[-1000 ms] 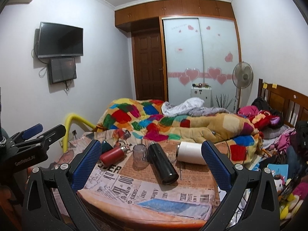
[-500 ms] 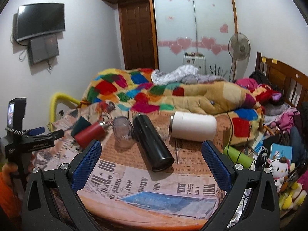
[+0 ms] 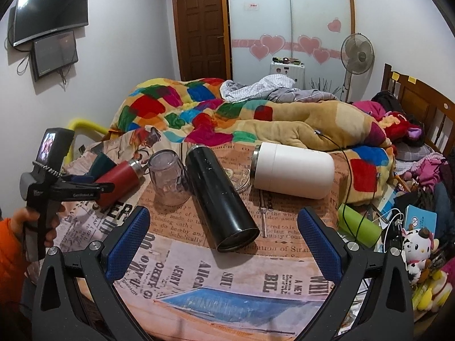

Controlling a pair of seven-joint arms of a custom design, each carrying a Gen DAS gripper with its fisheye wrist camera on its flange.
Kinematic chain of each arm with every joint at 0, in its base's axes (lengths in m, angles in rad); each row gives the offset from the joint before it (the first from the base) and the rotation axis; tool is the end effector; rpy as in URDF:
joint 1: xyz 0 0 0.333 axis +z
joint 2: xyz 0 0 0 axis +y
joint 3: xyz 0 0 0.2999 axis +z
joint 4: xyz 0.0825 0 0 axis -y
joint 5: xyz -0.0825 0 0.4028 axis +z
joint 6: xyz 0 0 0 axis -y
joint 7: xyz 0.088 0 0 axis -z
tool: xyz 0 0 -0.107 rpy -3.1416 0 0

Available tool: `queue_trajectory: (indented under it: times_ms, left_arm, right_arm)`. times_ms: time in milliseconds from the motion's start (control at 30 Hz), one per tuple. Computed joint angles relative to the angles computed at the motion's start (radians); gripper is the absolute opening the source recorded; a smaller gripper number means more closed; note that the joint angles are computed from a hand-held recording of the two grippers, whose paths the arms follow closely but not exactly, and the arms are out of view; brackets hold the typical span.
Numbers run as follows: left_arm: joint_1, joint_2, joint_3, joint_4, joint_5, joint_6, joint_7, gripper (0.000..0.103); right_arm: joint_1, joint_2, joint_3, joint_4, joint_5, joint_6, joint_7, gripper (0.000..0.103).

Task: Flip cup upright
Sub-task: 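Close the left gripper around the red tumbler's body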

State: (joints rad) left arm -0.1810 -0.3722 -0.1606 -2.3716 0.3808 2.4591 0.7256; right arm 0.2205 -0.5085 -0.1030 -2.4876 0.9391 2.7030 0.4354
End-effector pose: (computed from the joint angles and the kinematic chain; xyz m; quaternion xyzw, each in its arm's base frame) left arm 0.4655 -0.1699 0.4907 -0.7604 0.5855 -0.1792 0.2165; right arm 0.4610 0.0235 0.5135 -0.7673 0.4449 -0.1983 0.4171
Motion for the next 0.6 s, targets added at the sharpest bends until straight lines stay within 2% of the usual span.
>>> queue_trajectory:
  times_ms: [133,333,467,600]
  left_arm:
    - [-0.034,0.028,0.044,0.016,-0.106,0.032,0.094,0.069]
    - [-0.017,0.105,0.021,0.083,-0.115,-0.01,0.131,0.069]
    - [-0.021,0.157,0.04,0.1,-0.211,0.013,0.199,0.069]
    - [0.002,0.195,0.013,0.127,-0.172,0.024,0.159,0.069]
  right_arm:
    - [0.004,0.015,0.002,0.008,0.003,0.006,-0.001,0.103]
    - [0.0,0.024,0.003,0.012,0.0,-0.001,0.007,0.103]
    - [-0.003,0.028,0.002,0.013,-0.003,-0.009,0.009,0.103]
    - [-0.007,0.031,0.009,0.009,-0.011,-0.001,0.012,0.103]
